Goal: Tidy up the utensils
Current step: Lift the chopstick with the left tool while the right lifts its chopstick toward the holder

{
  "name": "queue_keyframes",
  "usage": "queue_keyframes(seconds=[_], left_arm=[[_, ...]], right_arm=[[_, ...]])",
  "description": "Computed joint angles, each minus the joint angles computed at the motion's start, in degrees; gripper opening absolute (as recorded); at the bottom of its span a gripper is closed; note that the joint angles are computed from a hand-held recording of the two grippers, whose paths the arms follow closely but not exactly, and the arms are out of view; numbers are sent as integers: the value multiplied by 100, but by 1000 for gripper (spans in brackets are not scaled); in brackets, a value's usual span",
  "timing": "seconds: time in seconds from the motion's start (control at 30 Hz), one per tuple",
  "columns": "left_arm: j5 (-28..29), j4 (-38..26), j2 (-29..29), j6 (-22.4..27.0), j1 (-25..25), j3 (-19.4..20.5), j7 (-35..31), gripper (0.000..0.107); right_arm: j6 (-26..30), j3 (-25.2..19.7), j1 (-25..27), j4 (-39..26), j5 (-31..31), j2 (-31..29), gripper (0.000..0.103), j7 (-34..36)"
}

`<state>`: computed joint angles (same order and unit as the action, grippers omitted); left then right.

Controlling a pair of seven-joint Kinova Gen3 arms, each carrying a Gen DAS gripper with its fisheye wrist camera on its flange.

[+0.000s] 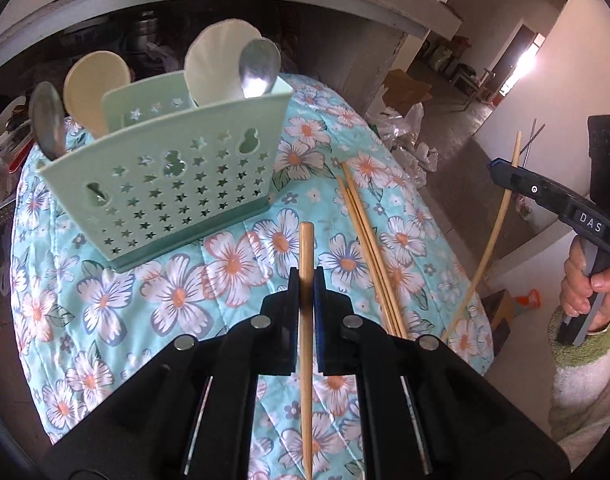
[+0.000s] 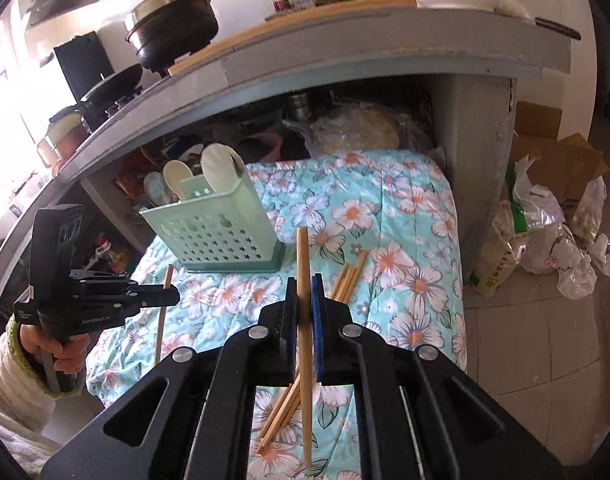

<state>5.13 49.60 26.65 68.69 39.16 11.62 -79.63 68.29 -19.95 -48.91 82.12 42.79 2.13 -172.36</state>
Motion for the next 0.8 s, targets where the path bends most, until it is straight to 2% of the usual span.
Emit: queue_keyframes(seconds=[0.17, 0.37, 0.57, 0.73, 0.8], left_arm=[[148, 551, -714, -270, -339, 22, -112, 6], [135, 823, -1254, -736, -600, 47, -71, 6], [78, 800, -1612, -1582, -816, 43, 41, 6], [-371, 800, -1683, -2469, -785, -50, 583, 6], [-747, 684, -1576, -2634, -661, -145, 985, 6]], right_arm=[[17, -162, -133, -231, 427, -114, 7, 149], [-99, -179, -205, -554, 838, -45, 7, 336], [-296, -72, -296, -892, 1038, 79, 7, 516], [-521, 62, -333, -984, 1086, 129, 7, 515], [-546, 90, -339, -1031, 1056, 162, 7, 554]])
